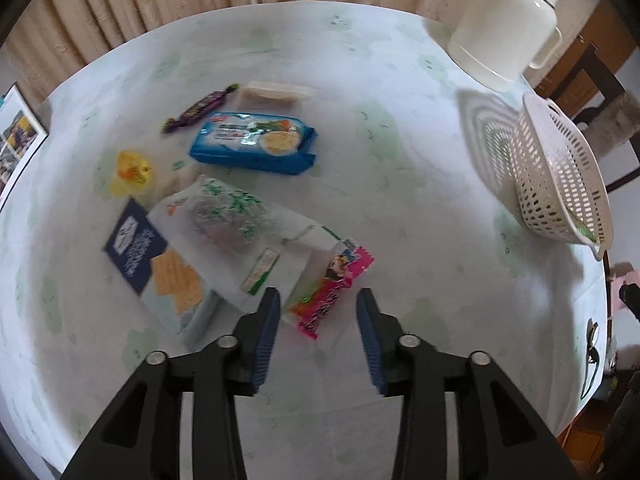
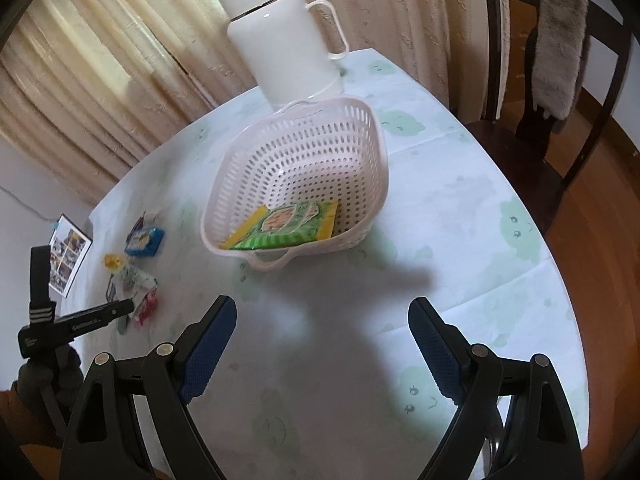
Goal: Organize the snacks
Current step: 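Carry the pink candy stick with the left tool into the white basket and release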
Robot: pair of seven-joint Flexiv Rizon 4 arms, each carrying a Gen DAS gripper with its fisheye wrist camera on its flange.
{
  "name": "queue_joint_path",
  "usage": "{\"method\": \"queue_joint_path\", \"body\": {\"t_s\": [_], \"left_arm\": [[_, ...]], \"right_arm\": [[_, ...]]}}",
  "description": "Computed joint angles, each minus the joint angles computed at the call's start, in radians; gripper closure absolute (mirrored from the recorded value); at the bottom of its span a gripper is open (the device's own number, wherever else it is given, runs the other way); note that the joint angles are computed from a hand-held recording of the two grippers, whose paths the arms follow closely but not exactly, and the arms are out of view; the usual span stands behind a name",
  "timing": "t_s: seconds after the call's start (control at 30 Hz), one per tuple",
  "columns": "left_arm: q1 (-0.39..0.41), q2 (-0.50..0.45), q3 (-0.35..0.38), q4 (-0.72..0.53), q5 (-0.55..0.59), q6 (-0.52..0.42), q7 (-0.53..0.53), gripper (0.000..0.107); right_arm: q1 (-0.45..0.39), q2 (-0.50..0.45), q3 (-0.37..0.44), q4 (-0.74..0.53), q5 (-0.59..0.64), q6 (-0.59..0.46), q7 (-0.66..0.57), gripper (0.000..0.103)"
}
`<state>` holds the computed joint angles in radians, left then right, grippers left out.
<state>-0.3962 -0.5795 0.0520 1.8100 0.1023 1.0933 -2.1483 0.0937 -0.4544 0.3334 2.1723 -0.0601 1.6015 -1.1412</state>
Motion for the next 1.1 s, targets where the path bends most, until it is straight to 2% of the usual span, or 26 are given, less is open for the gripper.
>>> {"method": "queue_joint_path", "body": {"t_s": [0.2, 0.3, 0.5, 0.8, 0.97, 1.1], "left_arm": [[0.050, -0.015, -0.040, 0.034, -0.077, 0.029, 0.023, 0.066], [0.048, -0.009, -0.024, 0.050, -0.082, 0.032, 0.020, 0.066], [0.049, 0.008, -0.002, 0.079, -0.073, 0.028, -0.001, 0.066], [0.070, 0.038, -0.023, 0.121, -0.091, 0.064, 0.012, 0.065], [0.063, 0.016, -0.057, 0.084, -0.104, 0.073, 0.068, 0.065], [0.021, -0.014, -0.040, 0.035, -0.075, 0.066, 0.098, 0.065]], "right_arm": [[0.043, 0.028, -0.047, 0.028, 0.001, 0.001, 0.034, 0.015], [0.064, 0.038, -0.069, 0.039, -0.005, 0.001, 0.052, 0.015], [0.072, 0.039, -0.068, 0.036, -0.019, -0.009, 0.057, 0.015], [0.077, 0.033, -0.060, 0.026, -0.027, -0.017, 0.049, 0.015], [0.078, 0.034, -0.065, 0.030, -0.024, -0.014, 0.051, 0.015], [0.065, 0.032, -0.056, 0.029, -0.018, -0.016, 0.048, 0.015]]}}
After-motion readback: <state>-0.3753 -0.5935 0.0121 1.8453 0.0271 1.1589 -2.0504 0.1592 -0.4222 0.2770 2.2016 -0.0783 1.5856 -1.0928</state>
